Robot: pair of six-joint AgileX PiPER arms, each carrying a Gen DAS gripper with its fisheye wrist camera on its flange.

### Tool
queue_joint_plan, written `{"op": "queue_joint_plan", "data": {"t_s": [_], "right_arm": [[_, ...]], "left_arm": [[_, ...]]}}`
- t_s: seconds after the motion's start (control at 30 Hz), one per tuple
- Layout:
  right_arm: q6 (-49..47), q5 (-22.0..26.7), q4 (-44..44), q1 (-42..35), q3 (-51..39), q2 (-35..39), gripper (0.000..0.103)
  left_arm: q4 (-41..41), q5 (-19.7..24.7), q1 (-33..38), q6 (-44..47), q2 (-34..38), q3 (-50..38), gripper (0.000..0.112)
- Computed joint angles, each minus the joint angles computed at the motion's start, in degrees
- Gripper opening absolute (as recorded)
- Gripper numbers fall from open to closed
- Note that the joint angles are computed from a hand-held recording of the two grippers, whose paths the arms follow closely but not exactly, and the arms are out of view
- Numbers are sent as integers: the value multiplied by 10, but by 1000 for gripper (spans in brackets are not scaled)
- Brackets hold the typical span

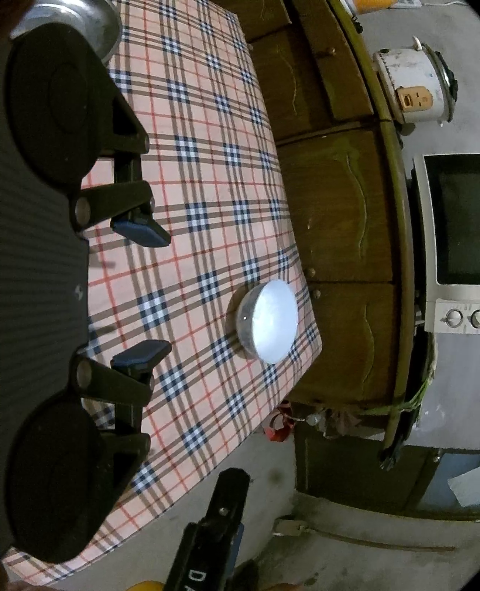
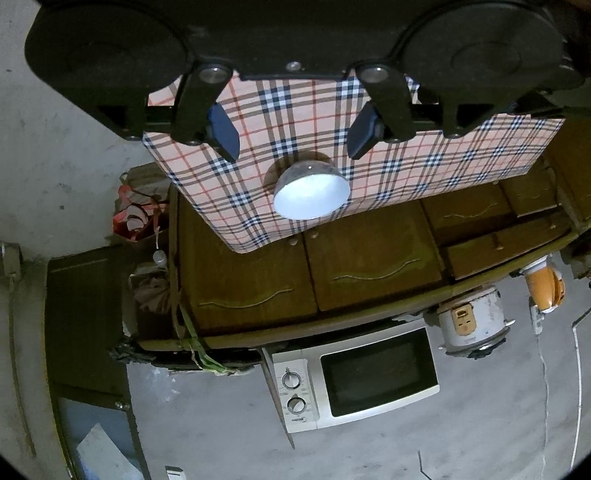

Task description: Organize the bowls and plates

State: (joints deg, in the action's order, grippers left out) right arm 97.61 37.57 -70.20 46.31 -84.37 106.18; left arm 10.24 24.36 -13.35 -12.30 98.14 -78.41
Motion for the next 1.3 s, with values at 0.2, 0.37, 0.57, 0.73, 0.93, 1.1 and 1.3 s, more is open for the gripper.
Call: {"op": "queue_joint_plan", "data": {"t_s": [0.2,0.37,0.57,0.73,0.93,1.1,1.3], "right_arm": [[-30,-9,20,-17,-35,21,77],[-66,-19,45,-33,-73,41,78],[-110,-24,74,-49,-117,65,78],[-142,-33,108,-65,-151,87,78],[-174,-42,144,-83,-189,115,78],[-193,-45,167,-96,-220,138,79],[-215,-51,191,-111,-247,164,80]], "left_arm": [[-7,15,8,13,29,-49,57],[-16,25,15,22,55,-87,57],[-13,36,21,26,82,-127,57],[-11,45,25,31,104,-163,58],[-5,57,24,29,131,-203,59],[-9,63,24,40,152,-230,60],[-2,72,24,45,181,-263,62]]}}
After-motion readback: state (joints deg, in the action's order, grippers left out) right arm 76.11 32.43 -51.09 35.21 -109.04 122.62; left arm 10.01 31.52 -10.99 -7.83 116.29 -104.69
